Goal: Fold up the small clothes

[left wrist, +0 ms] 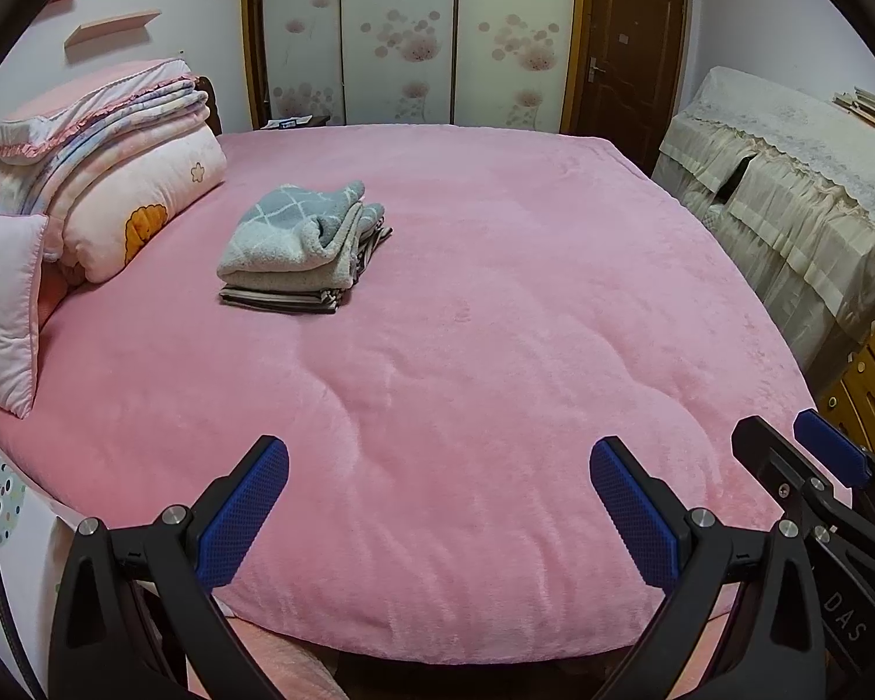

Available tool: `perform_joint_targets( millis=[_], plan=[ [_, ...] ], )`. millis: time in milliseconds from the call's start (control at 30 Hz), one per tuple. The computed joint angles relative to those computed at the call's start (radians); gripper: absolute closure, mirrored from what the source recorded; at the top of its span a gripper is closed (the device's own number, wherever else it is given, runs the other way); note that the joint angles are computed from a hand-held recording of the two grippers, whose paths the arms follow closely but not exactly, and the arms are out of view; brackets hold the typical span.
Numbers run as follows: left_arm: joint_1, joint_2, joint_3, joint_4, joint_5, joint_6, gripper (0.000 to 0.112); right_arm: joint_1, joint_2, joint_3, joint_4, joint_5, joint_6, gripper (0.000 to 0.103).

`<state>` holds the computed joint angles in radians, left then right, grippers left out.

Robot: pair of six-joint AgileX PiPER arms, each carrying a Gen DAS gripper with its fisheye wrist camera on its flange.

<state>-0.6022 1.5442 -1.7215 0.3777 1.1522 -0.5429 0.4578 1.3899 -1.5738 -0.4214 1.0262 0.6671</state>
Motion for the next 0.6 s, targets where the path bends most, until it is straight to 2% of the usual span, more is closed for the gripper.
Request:
perform_joint_targets(
  millis=[433,600],
  plan=[
    [0.044,0.018,-0.026,-0.070,0.016,0.054,0.010,0.007,-0.004,0.013,-0.006,-0.002,0.012,0.038],
    [0.044,0.020,-0.024,-0.057,0.007,0.057,0.011,0.010,-0.002,0.010,-0.006,0.000,0.014,0.038]
  ],
)
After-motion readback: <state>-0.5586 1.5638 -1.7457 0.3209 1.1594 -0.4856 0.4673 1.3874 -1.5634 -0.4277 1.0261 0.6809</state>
